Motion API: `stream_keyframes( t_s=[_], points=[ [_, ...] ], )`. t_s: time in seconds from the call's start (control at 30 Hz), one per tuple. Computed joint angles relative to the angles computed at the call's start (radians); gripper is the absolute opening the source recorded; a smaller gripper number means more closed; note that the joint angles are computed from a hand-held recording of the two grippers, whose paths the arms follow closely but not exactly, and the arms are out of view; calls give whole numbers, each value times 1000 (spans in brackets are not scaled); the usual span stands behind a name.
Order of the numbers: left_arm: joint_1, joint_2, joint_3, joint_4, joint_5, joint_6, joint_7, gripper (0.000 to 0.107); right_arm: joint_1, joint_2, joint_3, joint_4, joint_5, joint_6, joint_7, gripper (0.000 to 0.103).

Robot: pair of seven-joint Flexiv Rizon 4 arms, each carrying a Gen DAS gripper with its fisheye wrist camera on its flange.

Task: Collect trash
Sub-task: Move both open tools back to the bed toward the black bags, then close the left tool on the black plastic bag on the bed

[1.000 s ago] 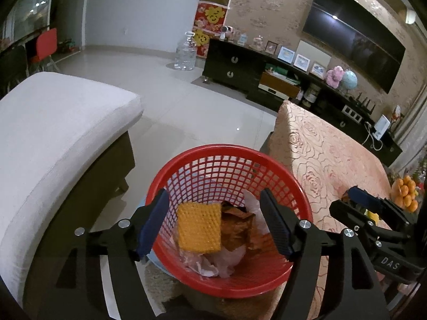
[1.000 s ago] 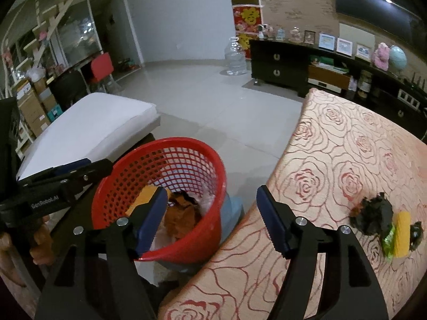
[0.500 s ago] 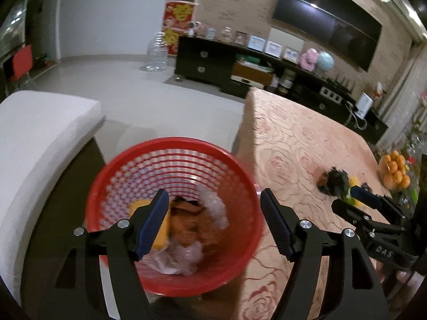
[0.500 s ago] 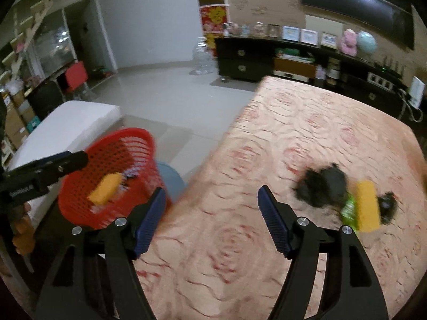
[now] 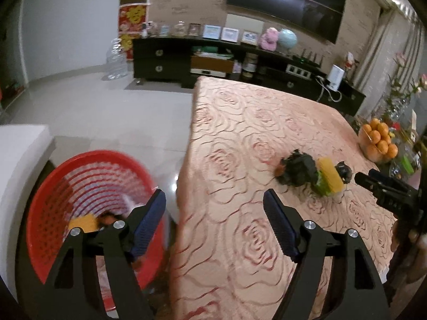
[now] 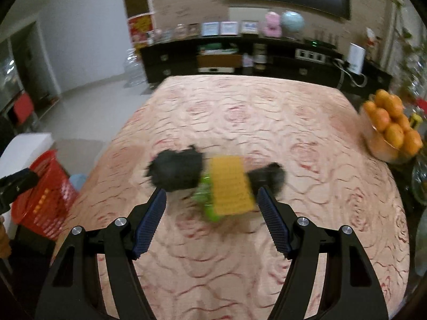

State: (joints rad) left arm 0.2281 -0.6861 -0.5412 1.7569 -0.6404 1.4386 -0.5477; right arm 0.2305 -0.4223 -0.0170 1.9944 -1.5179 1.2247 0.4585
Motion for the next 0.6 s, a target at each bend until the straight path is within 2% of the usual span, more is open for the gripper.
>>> stream_keyframes(
  t_s=[0.17, 0.37, 0.6],
  points=[
    [-65, -36, 12, -55, 42, -15, 9, 76, -52, 9, -9, 30, -85, 28, 120, 69],
    [-159, -103, 45, -160, 105, -60, 29, 79, -83, 2, 2, 35, -95, 39, 144, 69],
    [-267, -192, 112, -301, 154, -159, 44, 79, -107, -4, 4, 43, -66, 57, 153, 69]
  ],
)
